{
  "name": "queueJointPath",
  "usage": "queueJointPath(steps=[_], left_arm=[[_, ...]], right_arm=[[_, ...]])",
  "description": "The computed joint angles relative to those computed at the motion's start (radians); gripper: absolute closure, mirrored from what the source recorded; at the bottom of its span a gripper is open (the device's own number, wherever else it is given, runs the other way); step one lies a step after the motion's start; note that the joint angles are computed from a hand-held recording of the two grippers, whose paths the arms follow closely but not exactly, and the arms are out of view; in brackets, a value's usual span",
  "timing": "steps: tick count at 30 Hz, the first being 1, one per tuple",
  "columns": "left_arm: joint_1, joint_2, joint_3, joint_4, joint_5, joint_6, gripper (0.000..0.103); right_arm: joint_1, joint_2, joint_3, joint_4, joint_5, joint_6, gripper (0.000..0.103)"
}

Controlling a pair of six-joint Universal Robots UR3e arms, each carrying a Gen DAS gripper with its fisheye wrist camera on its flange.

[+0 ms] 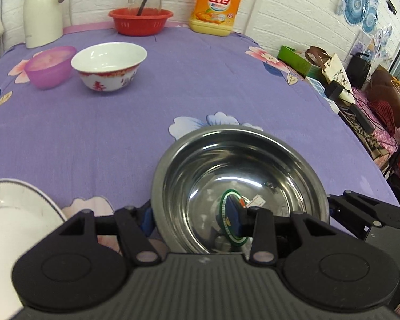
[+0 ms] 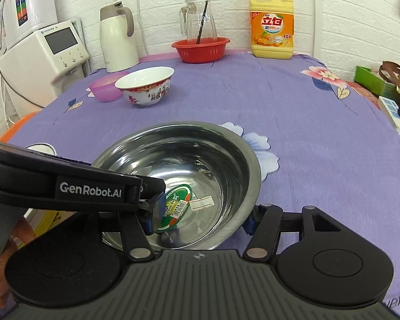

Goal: Organize plates and bowls
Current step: 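Close the left tool on the steel bowl rim, then lift the steel bowl with the left tool and set it on the plate stack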

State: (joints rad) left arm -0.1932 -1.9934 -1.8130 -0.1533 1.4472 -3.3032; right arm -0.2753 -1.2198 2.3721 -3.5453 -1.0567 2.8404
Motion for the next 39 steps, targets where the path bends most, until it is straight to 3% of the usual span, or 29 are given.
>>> queueJointPath(steps=[6, 8, 9, 12, 16, 19, 23, 31, 35, 39], left_arm=[[-0.01, -0.003, -0.029, 0.033, 0.01, 0.014, 0.064], [-0.012, -0.012, -0.029, 0.046, 0.016, 0.015, 0.062], [-0.016, -0.021, -0.025, 0.055, 0.028, 0.016, 0.055], [-0.034, -0.028, -0.022, 0.096, 0.084, 0.009, 0.012], [-0.027, 0.013, -0.042, 0.157, 0.065, 0.03, 0.002], [-0.013, 0.032, -0.04, 0.194, 0.073, 0.048, 0.002], [0.023, 0.041, -0.007, 0.165, 0.094, 0.031, 0.002], [0.102, 0.056, -0.007, 0.123, 0.09, 0.009, 0.002], [0.121, 0.044, 0.015, 0.102, 0.099, 0.014, 0.002], [0.142, 0.019, 0.056, 0.071, 0.128, 0.011, 0.002]], right_arm=[[-0.025, 0.006, 0.047, -0.037, 0.024, -0.012, 0.006], [-0.036, 0.004, 0.059, -0.045, 0.032, -0.016, 0.0], [-0.041, 0.001, 0.061, -0.04, 0.032, -0.012, 0.0], [-0.094, -0.031, 0.088, -0.017, 0.069, -0.011, 0.0], [-0.258, -0.147, 0.154, 0.106, 0.259, -0.031, 0.0], [-0.317, -0.199, 0.149, 0.161, 0.314, -0.007, 0.0], [-0.309, -0.177, 0.104, 0.124, 0.275, 0.036, 0.0], [-0.249, -0.093, -0.075, 0.192, 0.247, 0.065, 0.0], [-0.172, -0.029, -0.256, 0.276, 0.229, 0.058, 0.0], [-0.079, 0.087, -0.564, 0.373, 0.209, 0.026, 0.0]])
